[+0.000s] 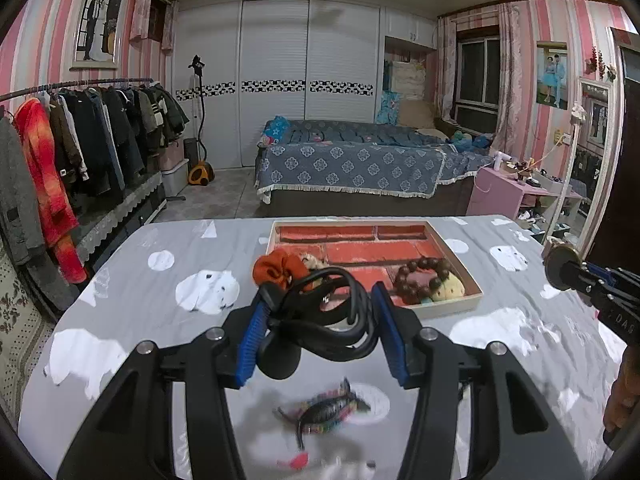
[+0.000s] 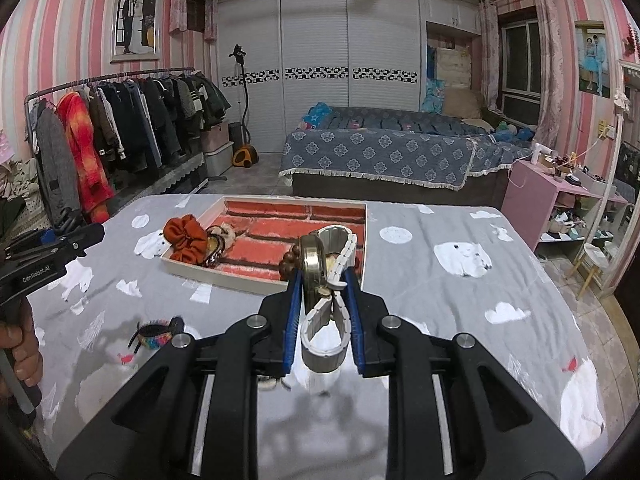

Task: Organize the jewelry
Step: 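Carry the claw clip with the left tool while the right tool carries the watch over the tray, then open both tools to drop the claw clip and watch into the tray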

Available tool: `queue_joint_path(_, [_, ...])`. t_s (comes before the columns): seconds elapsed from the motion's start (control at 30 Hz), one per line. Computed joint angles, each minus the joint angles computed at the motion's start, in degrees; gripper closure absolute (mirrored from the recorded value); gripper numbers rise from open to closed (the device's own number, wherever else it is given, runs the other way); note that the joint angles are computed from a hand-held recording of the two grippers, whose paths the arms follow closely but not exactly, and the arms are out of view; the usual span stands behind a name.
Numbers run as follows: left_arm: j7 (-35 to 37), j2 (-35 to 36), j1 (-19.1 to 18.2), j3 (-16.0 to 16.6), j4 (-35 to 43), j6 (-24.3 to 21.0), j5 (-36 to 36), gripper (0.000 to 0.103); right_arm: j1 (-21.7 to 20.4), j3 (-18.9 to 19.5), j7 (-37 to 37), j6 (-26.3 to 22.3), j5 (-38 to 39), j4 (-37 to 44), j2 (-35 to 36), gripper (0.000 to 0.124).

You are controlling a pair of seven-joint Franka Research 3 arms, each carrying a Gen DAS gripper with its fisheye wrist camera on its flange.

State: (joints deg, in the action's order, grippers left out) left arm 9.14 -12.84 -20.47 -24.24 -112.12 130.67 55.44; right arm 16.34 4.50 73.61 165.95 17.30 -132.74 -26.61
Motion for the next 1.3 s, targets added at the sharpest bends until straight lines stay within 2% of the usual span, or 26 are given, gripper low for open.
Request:
queue_joint_path(0.23, [1.9,6.4,0.7,2.3,6.1,1.4,1.9,0.053,0.9,-0.2,-0.6,0.0,0.4,9.0,9.7,0.102])
queue_joint_path(0.5, [6.8,16.1,0.1,7.3,13.7,3.6,-0.3,0.053,0.4,0.1,0.3,-1.8,-0.9,21.2,21.8,0.102])
queue_joint_path(0.63, [9.8,21.1,-0.1,9.8,16.9,4.9,-3.7,0.052,0.4,-0.2,1.2,-4.8,-1.8,29.5,30.7,0.102])
queue_joint_path(0.87, [16.9,26.3,0.3,12.4,19.9,6.7,-12.4,0.052,1.2,-1.8,6.9,-13.7,-6.8,43.1,43.3,0.101])
queue_joint_path(1.0, [20.2,28.2,-0.3,13.2,20.8,5.8,-15.0,0.051,1.4,-2.4,8.4,-15.3,-8.2,45.4,45.7,0.091])
queue_joint_path(1.07, [20.2,28.5,-0.8,13.6,20.8,5.7,-15.0,0.047,1.5,-2.7,9.4,-14.9,-8.7,45.6,45.9,0.083])
queue_joint_path(1.17, [20.0,27.7,-1.1,13.8,19.8,6.4,-15.1,0.041,1.1,-2.4,9.4,-13.8,-8.2,44.7,45.4,0.077])
queue_joint_path(1.23, [19.6,26.6,-1.2,13.8,19.0,6.9,-14.9,0.029,-0.1,-1.3,7.7,-12.5,-5.6,42.9,43.8,0.076])
queue_joint_path(1.3, [19.0,24.8,-1.5,13.5,17.7,6.9,-14.2,0.022,-0.7,-0.5,5.8,-11.3,-3.5,40.6,41.5,0.070])
